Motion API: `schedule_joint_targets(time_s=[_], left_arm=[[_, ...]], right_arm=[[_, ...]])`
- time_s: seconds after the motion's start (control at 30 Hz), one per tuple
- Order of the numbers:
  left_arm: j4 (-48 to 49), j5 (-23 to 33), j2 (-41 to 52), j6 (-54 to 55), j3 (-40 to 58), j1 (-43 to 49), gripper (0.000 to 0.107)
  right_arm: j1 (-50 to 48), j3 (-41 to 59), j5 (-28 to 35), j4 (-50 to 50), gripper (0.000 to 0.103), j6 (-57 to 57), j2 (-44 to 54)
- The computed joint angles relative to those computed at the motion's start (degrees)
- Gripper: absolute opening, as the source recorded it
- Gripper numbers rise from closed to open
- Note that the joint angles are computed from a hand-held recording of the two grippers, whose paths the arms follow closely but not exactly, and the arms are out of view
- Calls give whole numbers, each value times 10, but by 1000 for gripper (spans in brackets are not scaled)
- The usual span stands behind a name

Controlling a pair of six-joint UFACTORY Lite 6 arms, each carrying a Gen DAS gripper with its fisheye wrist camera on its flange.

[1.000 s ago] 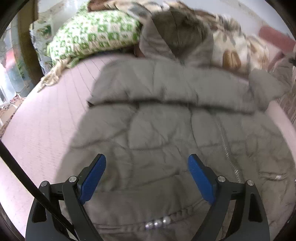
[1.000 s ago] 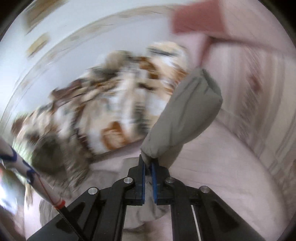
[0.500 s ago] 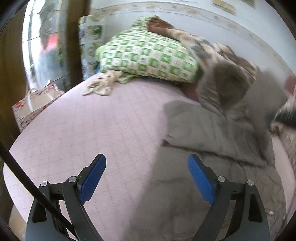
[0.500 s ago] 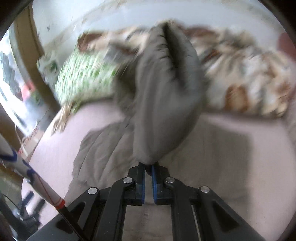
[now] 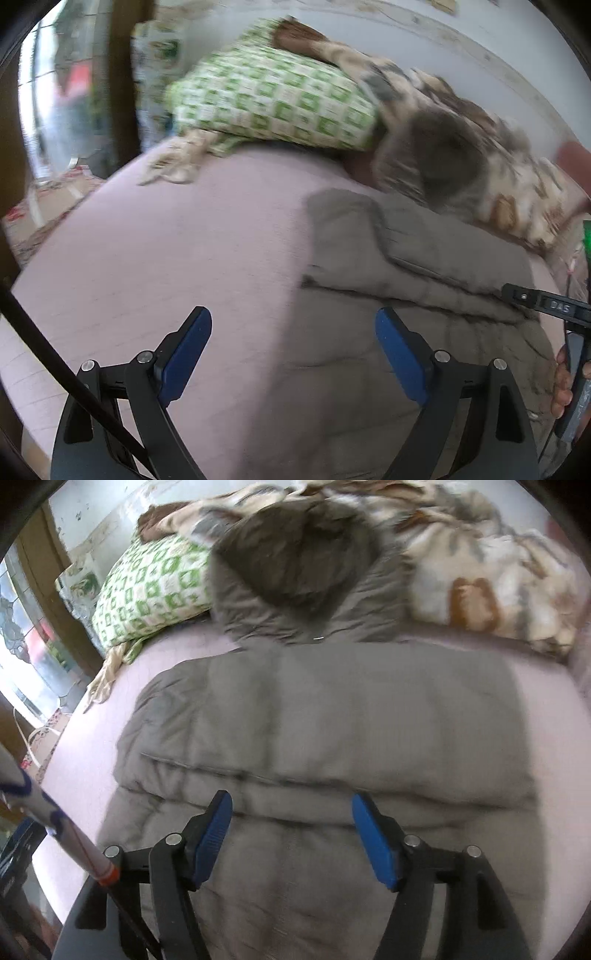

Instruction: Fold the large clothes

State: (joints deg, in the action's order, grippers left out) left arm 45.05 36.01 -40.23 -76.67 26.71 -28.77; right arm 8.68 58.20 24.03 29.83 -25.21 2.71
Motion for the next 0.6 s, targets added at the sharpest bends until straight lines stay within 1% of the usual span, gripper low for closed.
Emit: schedule_joint_targets(time_s=[0.07,0.1,0.13,0.17,0.23,0.33,0.4,0.43,0.5,0.53,0.57,0.6], left_arm=[[-76,-85,75,80,46,41,89],[-103,-111,100,105,61,50,89],[-137,-149,149,143,95,67,89],[-147,-168,200,162,132,75,89],[-140,-180,296,169,207,78,89],[-232,-204,440,281,327,93,89],[-295,-190,539,352,415,96,89],[-325,-172,596,378,467,98,89],[-333,-145,660,381,529,98,87],[-328,-145,674,373,542,97,74],[-333,-152,678,371,546,95,53],[-314,-146,677,346,549,92,50]], right_arm=[[-54,-36,27,23,72,-44,-51],[-82,-51,40,53,73,-82,-68],[-120,-71,58,93,73,-134,-86],[-134,-78,65,117,73,-162,-90],[-194,-113,88,159,73,-237,-110],[-242,-155,83,162,73,-289,-138],[-248,-182,57,158,73,-302,-158],[-251,-193,42,160,73,-312,-166],[-249,-209,7,141,73,-307,-179],[-243,-208,-4,114,73,-287,-181],[-238,-203,-8,93,73,-271,-179],[-230,-201,-18,68,73,-255,-182]])
